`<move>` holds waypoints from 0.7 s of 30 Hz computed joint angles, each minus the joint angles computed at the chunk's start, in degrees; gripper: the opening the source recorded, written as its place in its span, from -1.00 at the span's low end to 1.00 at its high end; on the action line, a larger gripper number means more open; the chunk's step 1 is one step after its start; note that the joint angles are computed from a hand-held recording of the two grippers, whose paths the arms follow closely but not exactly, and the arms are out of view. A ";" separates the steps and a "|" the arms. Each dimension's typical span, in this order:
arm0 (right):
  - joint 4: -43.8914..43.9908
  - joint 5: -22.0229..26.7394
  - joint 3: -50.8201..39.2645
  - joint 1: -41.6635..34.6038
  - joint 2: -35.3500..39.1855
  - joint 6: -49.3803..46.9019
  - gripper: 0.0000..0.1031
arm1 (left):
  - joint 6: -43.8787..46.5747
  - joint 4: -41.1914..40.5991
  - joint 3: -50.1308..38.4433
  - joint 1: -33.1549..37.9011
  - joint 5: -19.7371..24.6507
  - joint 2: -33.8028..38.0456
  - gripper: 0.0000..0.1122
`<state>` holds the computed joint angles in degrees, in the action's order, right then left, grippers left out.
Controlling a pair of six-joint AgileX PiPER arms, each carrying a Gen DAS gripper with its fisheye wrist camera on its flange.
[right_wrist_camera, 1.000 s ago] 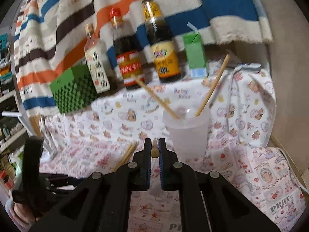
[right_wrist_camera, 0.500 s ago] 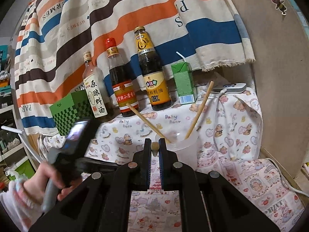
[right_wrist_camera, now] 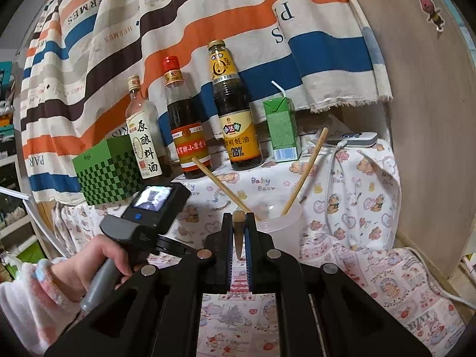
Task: Organize utensils
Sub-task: 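Carry both held chopsticks to the plastic cup and insert them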
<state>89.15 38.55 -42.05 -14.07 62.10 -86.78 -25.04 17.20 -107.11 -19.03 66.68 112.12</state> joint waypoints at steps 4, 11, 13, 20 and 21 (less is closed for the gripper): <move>0.10 2.26 -0.43 -1.75 0.64 0.95 -0.85 | -0.54 0.36 4.63 0.44 -2.99 -7.45 -0.89; 0.87 4.52 -0.43 -3.59 0.76 1.20 -0.85 | -1.32 3.52 7.83 -1.37 -3.38 -21.59 -0.89; 1.19 5.24 -0.33 -4.26 0.60 1.07 -0.85 | -2.99 5.67 7.05 -2.37 -2.92 -23.90 -0.89; 1.96 7.14 -0.29 -6.06 0.33 1.08 -0.85 | -11.57 17.34 11.39 -9.84 -5.86 -34.69 -0.89; 2.04 8.38 -0.34 -6.82 0.34 1.21 -0.85 | -12.05 17.65 12.61 -9.95 -7.13 -36.22 -0.89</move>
<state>91.19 46.92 -42.38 -20.89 62.44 -85.57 -37.09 34.86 -94.50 -28.98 59.56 75.90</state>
